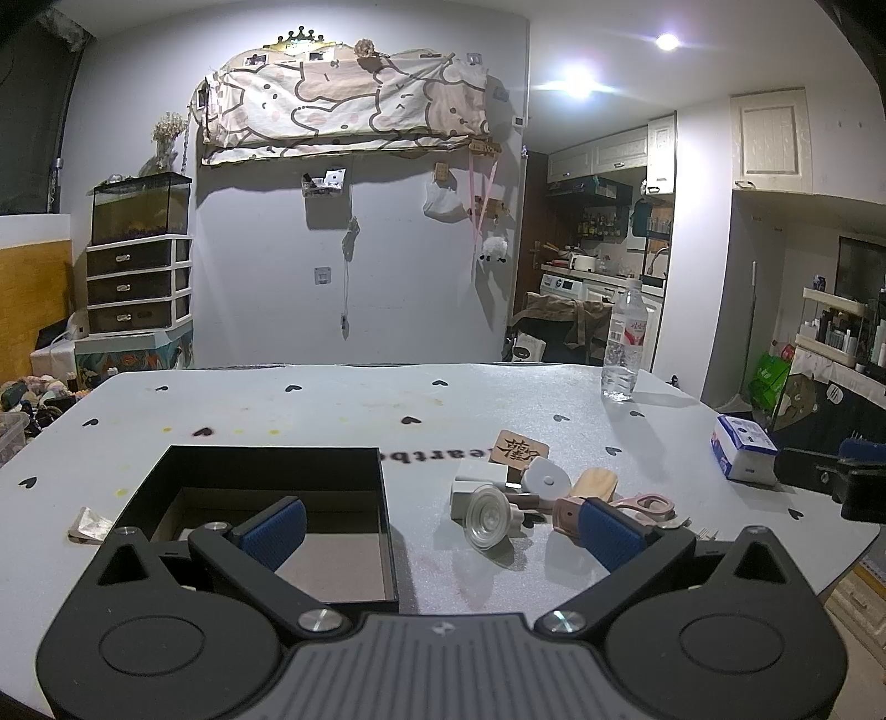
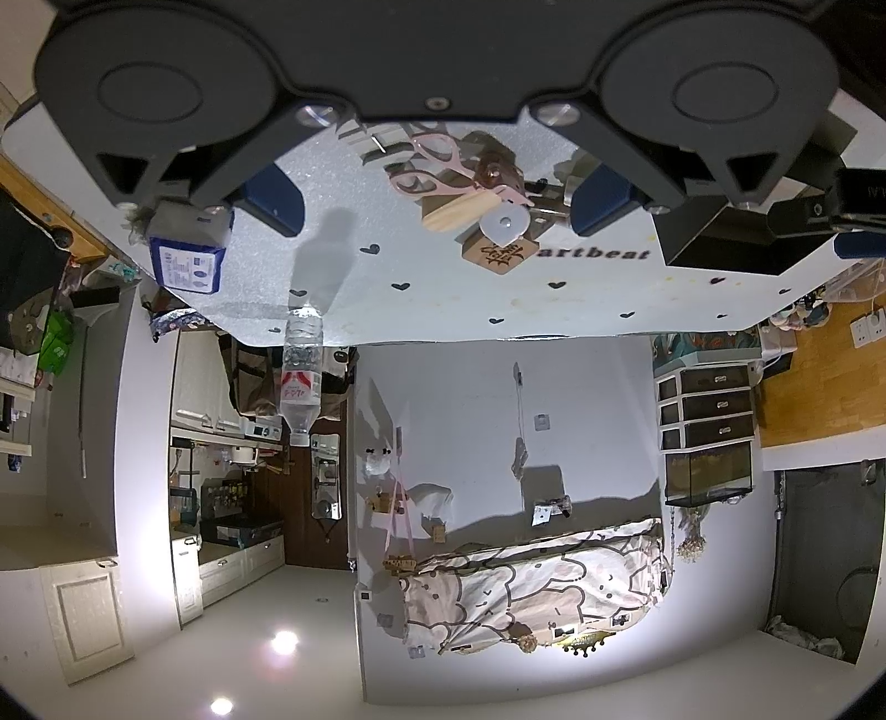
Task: Organize rigid objects
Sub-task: 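Clamp the black box wall with the left tool while the right tool approaches the pink scissors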
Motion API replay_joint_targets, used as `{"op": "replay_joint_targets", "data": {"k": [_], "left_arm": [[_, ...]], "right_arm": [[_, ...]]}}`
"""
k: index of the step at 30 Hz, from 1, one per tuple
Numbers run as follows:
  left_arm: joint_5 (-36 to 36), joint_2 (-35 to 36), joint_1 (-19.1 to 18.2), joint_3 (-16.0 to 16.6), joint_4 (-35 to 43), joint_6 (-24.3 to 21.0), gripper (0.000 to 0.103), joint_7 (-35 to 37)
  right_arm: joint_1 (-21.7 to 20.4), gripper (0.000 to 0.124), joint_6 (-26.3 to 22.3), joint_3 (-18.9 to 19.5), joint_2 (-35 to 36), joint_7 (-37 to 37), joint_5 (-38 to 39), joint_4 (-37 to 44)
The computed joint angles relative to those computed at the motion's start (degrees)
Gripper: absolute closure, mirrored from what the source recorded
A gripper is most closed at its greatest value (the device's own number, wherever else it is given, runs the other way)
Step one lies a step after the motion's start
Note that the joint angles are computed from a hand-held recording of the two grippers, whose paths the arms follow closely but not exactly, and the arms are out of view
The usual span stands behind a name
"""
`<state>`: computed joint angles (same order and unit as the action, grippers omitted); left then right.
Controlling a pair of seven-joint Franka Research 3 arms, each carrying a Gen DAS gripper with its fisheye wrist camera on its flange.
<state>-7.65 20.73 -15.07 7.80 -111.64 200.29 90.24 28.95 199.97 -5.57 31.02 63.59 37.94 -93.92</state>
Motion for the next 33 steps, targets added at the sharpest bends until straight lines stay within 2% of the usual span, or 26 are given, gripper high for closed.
{"op": "replay_joint_targets", "data": {"k": [2, 3, 4, 5, 9, 15, 17, 20, 22, 25, 28, 29, 30, 31, 32, 33], "left_arm": [[-1.15, 0.05, -1.11, 0.97, 0.06, -0.05, 0.0, 0.57], [-3.65, 0.62, -3.72, 2.95, 0.81, -0.3, 0.0, 1.64], [-5.37, 0.64, -5.42, 4.26, 1.09, -0.54, 0.0, 2.35], [-6.07, 0.65, -5.74, 4.53, 1.06, -0.45, 0.0, 2.47], [-6.59, 0.46, -3.73, 4.15, 0.92, -0.36, 0.0, 1.68], [-9.81, 1.6, -2.13, 5.43, 1.84, 0.61, 0.0, 0.22], [-12.5, 2.06, -3.49, 7.52, 2.13, 0.79, 0.0, 1.23], [-18.74, 3.4, -8.54, 13.97, 3.32, -0.93, 0.0, 5.11], [-19.9, 3.72, -8.59, 15.3, 3.8, -2.12, 0.0, 4.78], [-23.54, 5.78, -13.89, 23.11, 4.79, -4.74, 0.0, 3.96], [-24.43, 7.72, -16.19, 27.67, 4.66, -4.42, 0.0, 1.33], [-23.64, 7.78, -15.22, 27.32, 4.66, -4.48, 0.0, 0.24], [-22.29, 7.55, -13.57, 26.02, 4.53, -4.18, 0.0, -0.87], [-19.89, 7.01, -10.15, 22.94, 4.28, -3.34, 0.0, -2.27], [-18.0, 6.61, -7.6, 20.65, 4.08, -2.88, 0.002, -3.17], [-16.8, 6.67, -5.96, 19.34, 4.24, -2.88, 0.004, -3.78]], "right_arm": [[0.04, 0.021, -0.31, -0.22, 0.28, 0.03, 0.23, 0.35], [0.58, 0.021, -0.67, -0.94, 0.28, -0.14, 0.77, 0.51], [-0.64, 0.021, -0.7, -0.2, -0.2, 0.11, -0.03, 0.01], [-0.22, 0.021, -0.7, -0.62, -0.34, 0.08, 0.3, -0.25], [-0.12, 0.021, -0.92, -0.87, 0.86, 0.64, 0.11, 0.83], [-0.54, 0.021, -0.65, -0.5, 2.9, 1.46, -0.54, 2.39], [-0.05, 0.021, -0.58, -1.19, 4.41, 1.86, 0.01, 3.83], [1.96, 0.021, -1.27, -3.86, 7.48, 2.14, 2.0, 7.12], [2.07, 0.021, -1.35, -4.03, 9.36, 2.8, 2.08, 9.14], [1.93, 0.021, -1.48, -3.91, 12.29, 3.77, 1.57, 12.36], [2.3, 0.021, -0.94, -4.68, 16.29, 4.12, 0.83, 16.8], [3.58, 0.021, -1.94, -6.7, 17.65, 3.77, 1.82, 18.42], [3.59, 0.021, -3.04, -7.09, 18.59, 3.67, 1.39, 19.76], [2.47, 0.021, -3.58, -5.88, 19.17, 3.67, -0.4, 20.7], [2.44, 0.021, -4.86, -6.67, 20.02, 5.23, -2.92, 21.64], [4.06, 0.021, -6.92, -9.46, 21.25, 4.12, -1.42, 23.2]]}}
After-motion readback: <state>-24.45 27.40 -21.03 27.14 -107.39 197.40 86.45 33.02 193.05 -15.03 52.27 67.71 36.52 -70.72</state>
